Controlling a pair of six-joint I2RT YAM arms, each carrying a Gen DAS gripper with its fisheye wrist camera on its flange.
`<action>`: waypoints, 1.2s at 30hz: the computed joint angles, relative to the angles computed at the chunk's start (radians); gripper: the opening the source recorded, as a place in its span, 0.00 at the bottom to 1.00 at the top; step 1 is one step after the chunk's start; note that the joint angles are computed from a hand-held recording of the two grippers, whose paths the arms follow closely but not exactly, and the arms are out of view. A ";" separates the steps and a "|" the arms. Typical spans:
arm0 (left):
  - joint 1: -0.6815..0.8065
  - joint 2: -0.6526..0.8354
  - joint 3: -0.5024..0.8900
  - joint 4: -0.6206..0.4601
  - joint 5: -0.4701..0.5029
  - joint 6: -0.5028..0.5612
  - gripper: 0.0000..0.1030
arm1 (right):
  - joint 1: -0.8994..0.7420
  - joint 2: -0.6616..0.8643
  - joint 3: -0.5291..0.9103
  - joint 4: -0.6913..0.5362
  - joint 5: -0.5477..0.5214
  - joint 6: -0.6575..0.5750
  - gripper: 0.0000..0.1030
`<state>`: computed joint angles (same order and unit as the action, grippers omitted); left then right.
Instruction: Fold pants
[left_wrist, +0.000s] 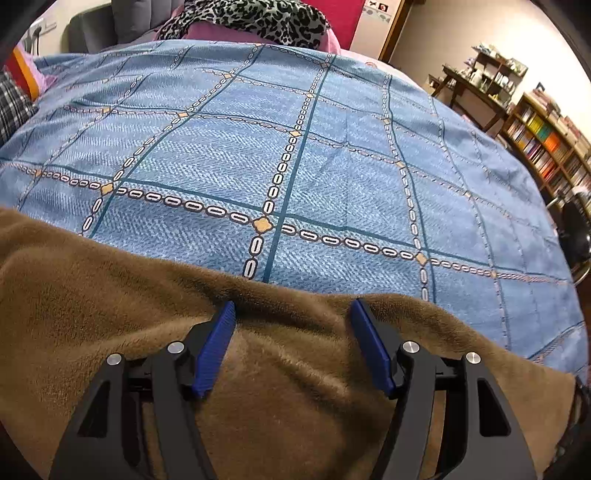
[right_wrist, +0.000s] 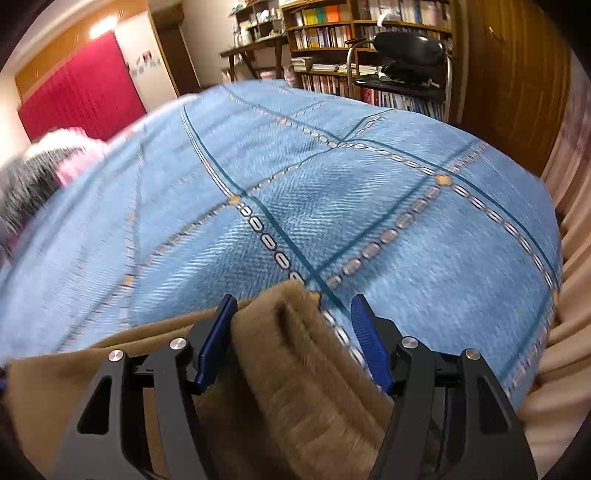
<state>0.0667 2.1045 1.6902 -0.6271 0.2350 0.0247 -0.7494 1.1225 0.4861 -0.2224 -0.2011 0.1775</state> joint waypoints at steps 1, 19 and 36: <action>0.003 -0.012 -0.004 -0.006 0.006 -0.001 0.64 | -0.049 -0.080 -0.023 -0.040 -0.047 -0.017 0.63; -0.190 -0.350 -0.218 -0.073 0.149 -0.005 0.65 | -0.803 -0.261 -0.100 -0.596 -0.624 -0.610 0.67; -0.439 -0.397 -0.329 -0.080 0.151 -0.024 0.65 | -0.691 -0.103 -0.127 -0.337 -0.702 -0.347 0.38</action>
<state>-0.3728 1.7072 1.3608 -0.7066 0.3860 0.0012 -1.4405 1.0199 0.3593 -0.5597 -0.9035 -0.1696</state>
